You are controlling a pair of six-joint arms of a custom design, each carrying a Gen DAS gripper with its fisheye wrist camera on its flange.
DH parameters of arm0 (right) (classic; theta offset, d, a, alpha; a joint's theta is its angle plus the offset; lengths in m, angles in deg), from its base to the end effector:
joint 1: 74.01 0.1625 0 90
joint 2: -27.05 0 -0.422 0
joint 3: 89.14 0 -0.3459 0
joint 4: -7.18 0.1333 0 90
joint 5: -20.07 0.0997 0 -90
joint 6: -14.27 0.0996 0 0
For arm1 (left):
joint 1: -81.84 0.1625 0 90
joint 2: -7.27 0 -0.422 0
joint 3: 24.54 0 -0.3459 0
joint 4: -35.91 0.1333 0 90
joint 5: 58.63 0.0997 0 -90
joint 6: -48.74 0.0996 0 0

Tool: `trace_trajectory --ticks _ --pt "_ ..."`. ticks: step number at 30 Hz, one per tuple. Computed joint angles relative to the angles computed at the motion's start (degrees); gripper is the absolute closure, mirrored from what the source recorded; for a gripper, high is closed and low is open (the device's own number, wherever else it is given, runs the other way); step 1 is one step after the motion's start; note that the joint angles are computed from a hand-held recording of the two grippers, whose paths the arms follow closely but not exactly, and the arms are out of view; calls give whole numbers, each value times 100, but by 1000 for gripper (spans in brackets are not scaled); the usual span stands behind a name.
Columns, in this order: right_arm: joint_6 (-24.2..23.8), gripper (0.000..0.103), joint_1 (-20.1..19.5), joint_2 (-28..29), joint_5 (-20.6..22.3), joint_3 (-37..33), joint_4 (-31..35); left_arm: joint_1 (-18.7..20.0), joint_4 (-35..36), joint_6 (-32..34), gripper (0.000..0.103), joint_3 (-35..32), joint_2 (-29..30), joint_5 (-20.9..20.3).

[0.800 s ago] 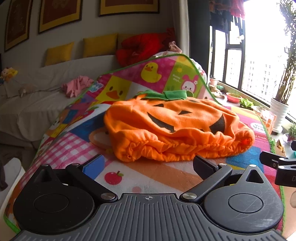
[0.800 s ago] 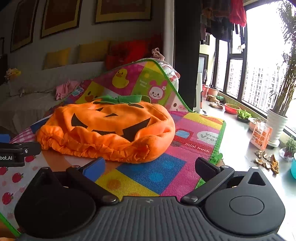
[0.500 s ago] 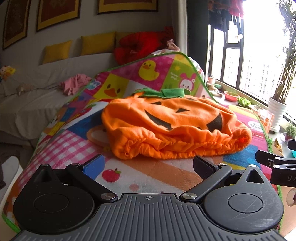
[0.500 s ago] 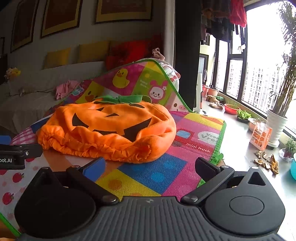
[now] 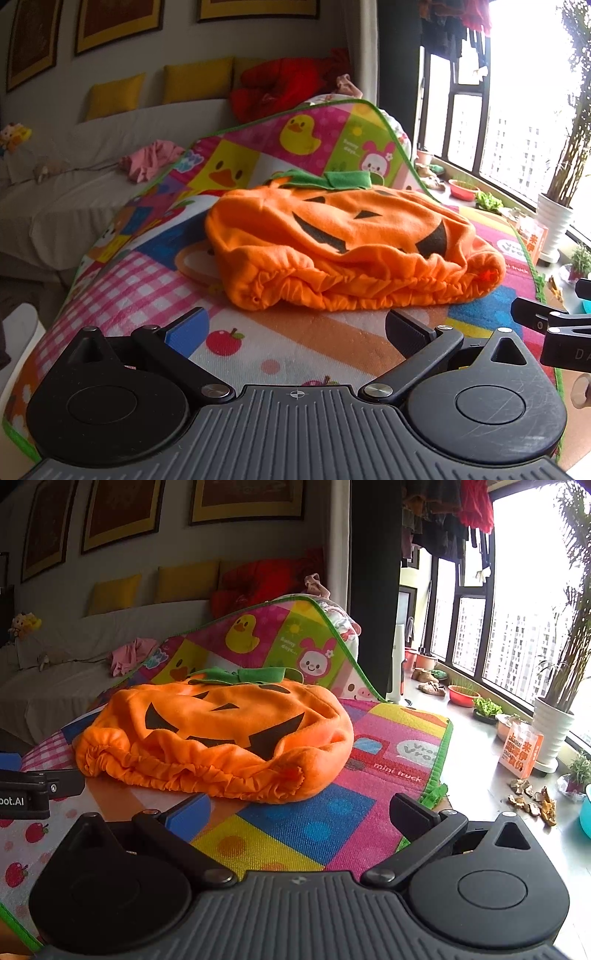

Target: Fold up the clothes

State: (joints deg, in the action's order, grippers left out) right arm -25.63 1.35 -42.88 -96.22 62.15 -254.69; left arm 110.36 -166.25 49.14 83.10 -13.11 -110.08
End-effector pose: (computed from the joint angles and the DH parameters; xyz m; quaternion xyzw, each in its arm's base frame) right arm 0.0142 -0.2985 0.3174 -0.0077 -0.7042 0.5414 0.4592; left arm -0.3771 -0.4273 -0.0647 0.4129 0.8272 -0.3391 0.1742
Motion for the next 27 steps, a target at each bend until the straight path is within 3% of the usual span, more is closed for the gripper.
trace_trajectory --ticks 27 --pt "68 0 -61 48 81 17 -115 11 62 -51 0 45 -16 -45"
